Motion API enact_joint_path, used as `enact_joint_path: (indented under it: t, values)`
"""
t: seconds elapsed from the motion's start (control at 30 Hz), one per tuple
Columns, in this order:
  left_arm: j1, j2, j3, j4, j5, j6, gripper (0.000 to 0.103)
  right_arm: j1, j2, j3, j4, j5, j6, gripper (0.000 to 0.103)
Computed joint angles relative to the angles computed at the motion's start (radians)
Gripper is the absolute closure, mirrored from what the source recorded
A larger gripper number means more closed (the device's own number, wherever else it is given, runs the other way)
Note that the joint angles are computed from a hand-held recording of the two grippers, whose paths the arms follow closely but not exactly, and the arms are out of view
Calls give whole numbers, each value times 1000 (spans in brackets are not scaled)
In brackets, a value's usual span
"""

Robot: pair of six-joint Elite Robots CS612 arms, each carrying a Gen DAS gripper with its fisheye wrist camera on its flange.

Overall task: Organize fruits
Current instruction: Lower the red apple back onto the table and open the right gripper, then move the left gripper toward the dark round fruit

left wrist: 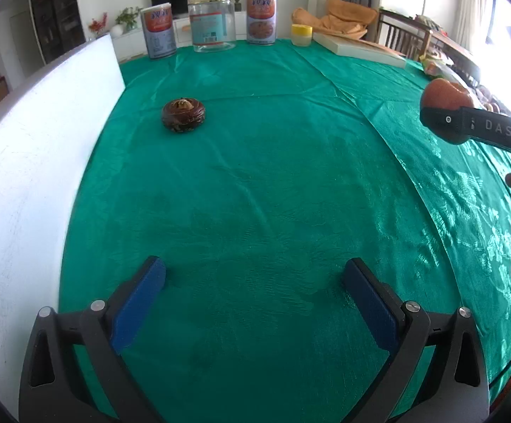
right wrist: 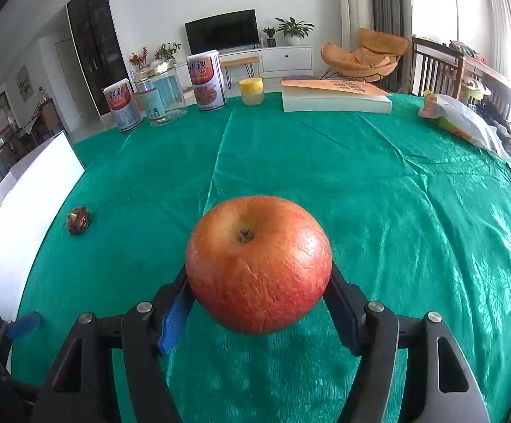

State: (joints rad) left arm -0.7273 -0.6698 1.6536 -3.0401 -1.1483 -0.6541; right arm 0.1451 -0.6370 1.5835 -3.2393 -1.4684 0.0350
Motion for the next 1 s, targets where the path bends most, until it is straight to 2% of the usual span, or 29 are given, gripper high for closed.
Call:
enact_joint_path:
  t: [0.1, 0.2, 0.23, 0.27, 0.3, 0.43, 0.47, 0.53, 0.57, 0.67, 0.8, 0.93, 0.97, 1.0]
  values:
    - [0, 0, 0, 0, 0, 0, 1, -2, 24, -42, 86, -8, -24, 34]
    - [0, 0, 0, 0, 0, 0, 1, -6, 18, -22, 66, 3, -31, 32]
    - [0, 0, 0, 0, 0, 0, 1, -8, 10, -10, 67, 9, -23, 29]
    - [0, 0, 0, 0, -1, 0, 1, -9, 2, 6, 63, 16, -15, 21]
    - [0, 0, 0, -1, -2, -1, 1, -10, -6, 24, 50, 16, -8, 17]
    - [4, 2, 1, -18, -16, 5, 1, -14, -40, 117, 1, -7, 22, 14]
    - [8, 1, 1, -24, -28, 6, 2, -14, -48, 143, -24, -17, 27, 9]
    - [26, -2, -16, -15, -60, -42, 2, -17, -59, 173, -44, -33, 41, 6]
    - [33, -2, -29, -8, -44, -77, 2, -18, -61, 180, -46, -32, 48, 4]
    - [57, 14, -100, 46, 45, -181, 2, -11, -58, 166, -22, -54, 38, 0]
    - [99, 63, -220, 223, 67, -279, 3, 0, -54, 152, 6, -94, 16, 0]
    - [114, 96, -271, 268, 68, -260, 4, -5, -54, 153, -1, -80, 21, 0]
    - [113, 101, -276, 270, 76, -245, 11, -5, -54, 153, -1, -81, 21, 0]
    - [109, 104, -277, 265, 95, -227, 32, -4, -54, 152, 0, -83, 20, 0]
